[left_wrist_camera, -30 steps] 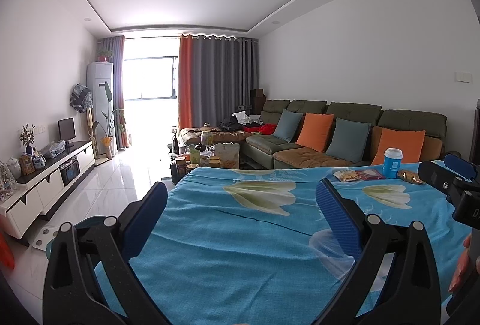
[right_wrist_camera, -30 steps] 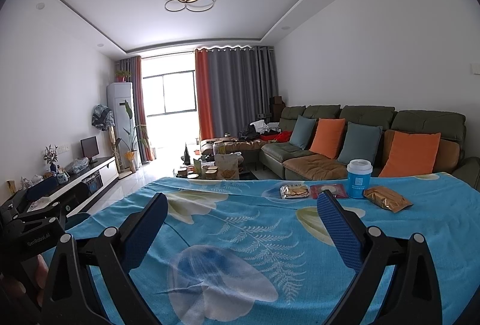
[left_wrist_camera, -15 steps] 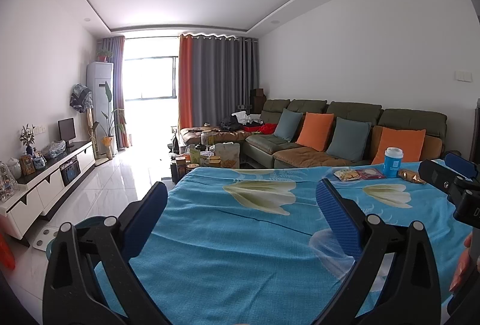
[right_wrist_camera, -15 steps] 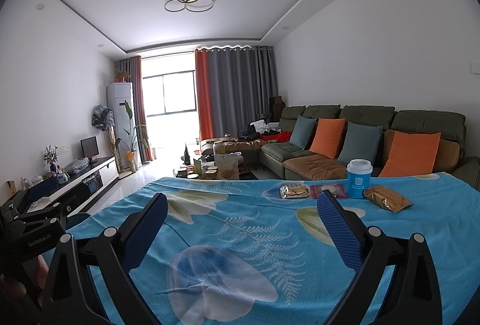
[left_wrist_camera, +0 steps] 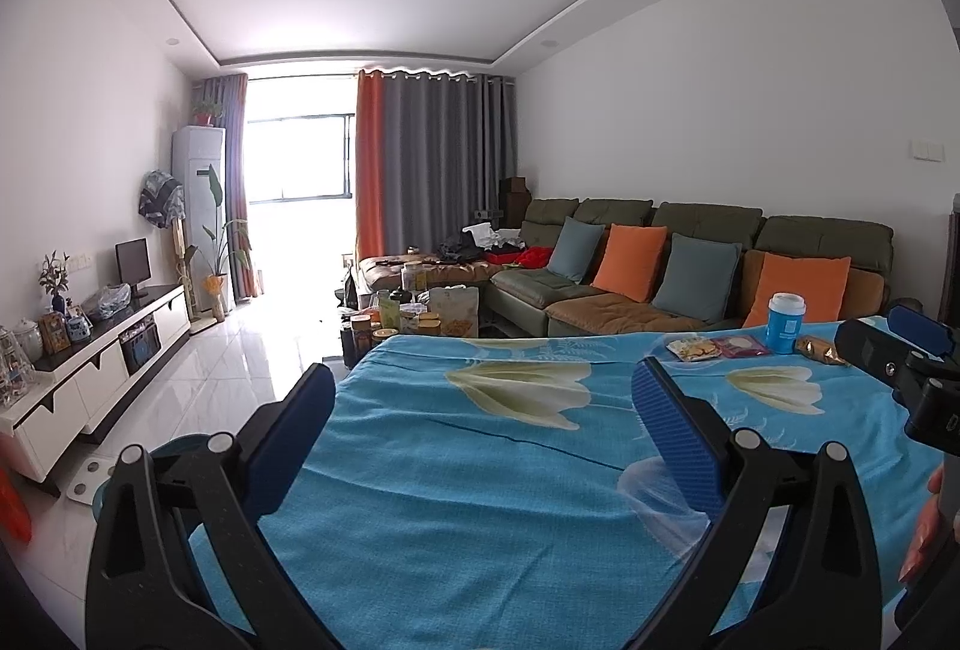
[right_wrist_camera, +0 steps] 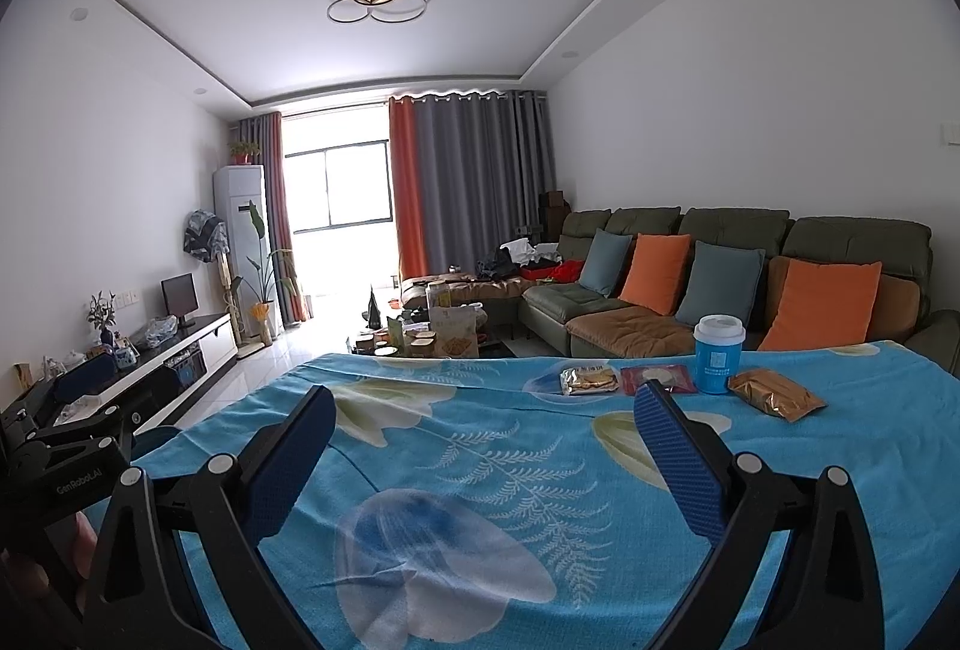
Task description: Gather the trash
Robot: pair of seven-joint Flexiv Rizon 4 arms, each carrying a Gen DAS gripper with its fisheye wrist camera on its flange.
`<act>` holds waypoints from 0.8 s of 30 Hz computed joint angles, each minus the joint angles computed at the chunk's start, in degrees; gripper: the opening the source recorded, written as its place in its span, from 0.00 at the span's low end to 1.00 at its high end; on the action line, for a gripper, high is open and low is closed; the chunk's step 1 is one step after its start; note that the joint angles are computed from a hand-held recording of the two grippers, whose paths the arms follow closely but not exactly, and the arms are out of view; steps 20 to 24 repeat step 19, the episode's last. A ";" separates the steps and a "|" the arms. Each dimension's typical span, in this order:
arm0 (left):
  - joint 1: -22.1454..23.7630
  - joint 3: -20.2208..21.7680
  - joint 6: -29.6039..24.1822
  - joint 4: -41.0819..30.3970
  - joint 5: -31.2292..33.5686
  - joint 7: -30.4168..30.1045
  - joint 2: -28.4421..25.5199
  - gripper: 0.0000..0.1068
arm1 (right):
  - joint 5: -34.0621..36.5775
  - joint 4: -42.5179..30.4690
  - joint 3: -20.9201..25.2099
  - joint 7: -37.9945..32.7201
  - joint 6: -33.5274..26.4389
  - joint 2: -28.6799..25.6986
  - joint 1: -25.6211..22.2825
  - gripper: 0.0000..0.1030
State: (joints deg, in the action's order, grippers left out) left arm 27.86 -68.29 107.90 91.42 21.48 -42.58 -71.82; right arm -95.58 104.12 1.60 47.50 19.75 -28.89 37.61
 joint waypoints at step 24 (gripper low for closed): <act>-3.89 6.40 -11.79 -1.48 -14.46 5.44 6.71 0.91 | 1.60 2.22 0.40 3.00 1.71 0.50 -1.41 0.93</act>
